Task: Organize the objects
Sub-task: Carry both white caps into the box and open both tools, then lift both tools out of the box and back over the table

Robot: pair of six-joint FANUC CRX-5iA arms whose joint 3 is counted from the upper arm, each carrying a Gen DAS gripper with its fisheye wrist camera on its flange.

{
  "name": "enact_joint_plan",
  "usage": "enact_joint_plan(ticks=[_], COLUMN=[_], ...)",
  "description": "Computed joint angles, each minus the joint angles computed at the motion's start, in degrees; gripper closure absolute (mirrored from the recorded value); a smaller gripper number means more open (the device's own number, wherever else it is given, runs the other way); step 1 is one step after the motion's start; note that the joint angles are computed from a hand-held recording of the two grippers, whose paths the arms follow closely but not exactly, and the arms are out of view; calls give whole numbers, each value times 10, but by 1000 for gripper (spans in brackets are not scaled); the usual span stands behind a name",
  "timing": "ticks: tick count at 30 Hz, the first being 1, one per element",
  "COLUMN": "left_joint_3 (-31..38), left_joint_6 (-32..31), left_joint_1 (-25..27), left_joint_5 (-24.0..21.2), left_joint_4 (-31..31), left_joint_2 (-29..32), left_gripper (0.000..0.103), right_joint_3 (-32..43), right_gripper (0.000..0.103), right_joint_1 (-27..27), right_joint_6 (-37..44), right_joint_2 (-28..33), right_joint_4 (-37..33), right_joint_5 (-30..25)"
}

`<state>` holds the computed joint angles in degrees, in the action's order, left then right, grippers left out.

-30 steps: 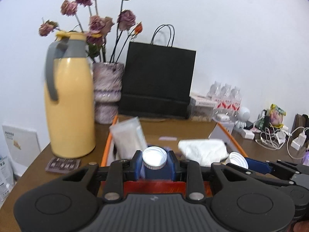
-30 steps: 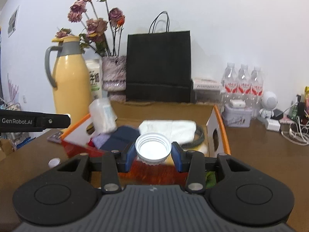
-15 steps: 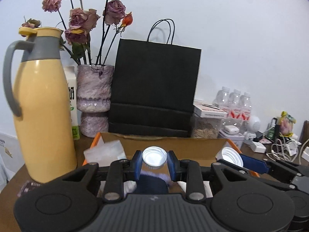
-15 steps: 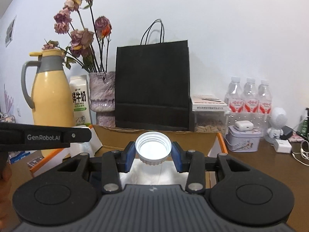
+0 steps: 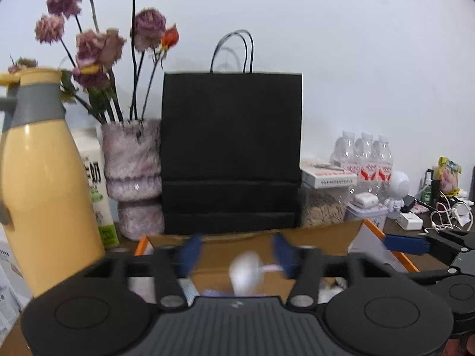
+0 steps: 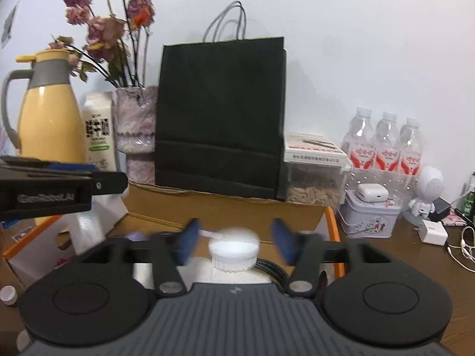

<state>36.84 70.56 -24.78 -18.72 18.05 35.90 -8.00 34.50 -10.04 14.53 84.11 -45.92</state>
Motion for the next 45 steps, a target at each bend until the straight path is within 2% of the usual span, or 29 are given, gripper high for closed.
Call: enact_joint_plan(ticks=[1, 2, 3, 4, 11, 20, 28, 32, 35, 45], left_joint_3=[-1, 7, 16, 20, 67, 39, -63, -107, -148, -257], left_joint_6=[6, 31, 63, 78, 124, 116, 110, 133, 121, 93], left_joint_1=[-1, -1, -2, -3, -4, -3, 2, 7, 11, 29], left_joint_5=[8, 8, 7, 6, -45, -47, -9, -6, 1, -22], left_joint_4=[-10, -36, -67, -82, -127, -107, -95, -115, -106, -93], left_joint_2=[-1, 0, 1, 1, 18, 3, -60, -94, -120, -200], left_gripper=[17, 11, 3, 0, 0, 0, 0, 0, 0, 0], right_joint_3=[2, 4, 5, 4, 8, 13, -24, -43, -57, -114], right_gripper=[14, 10, 0, 0, 0, 0, 0, 0, 0, 0], right_joint_1=[1, 1, 1, 0, -1, 12, 40, 63, 85, 158], right_joint_6=[6, 7, 2, -1, 9, 23, 2, -4, -9, -41], right_joint_2=[1, 3, 4, 4, 4, 4, -26, -42, -54, -102], right_joint_4=[-5, -6, -4, -3, -19, -43, -35, -47, -57, -126], right_joint_5=[-3, -5, -8, -7, 4, -2, -33, -59, -85, -131])
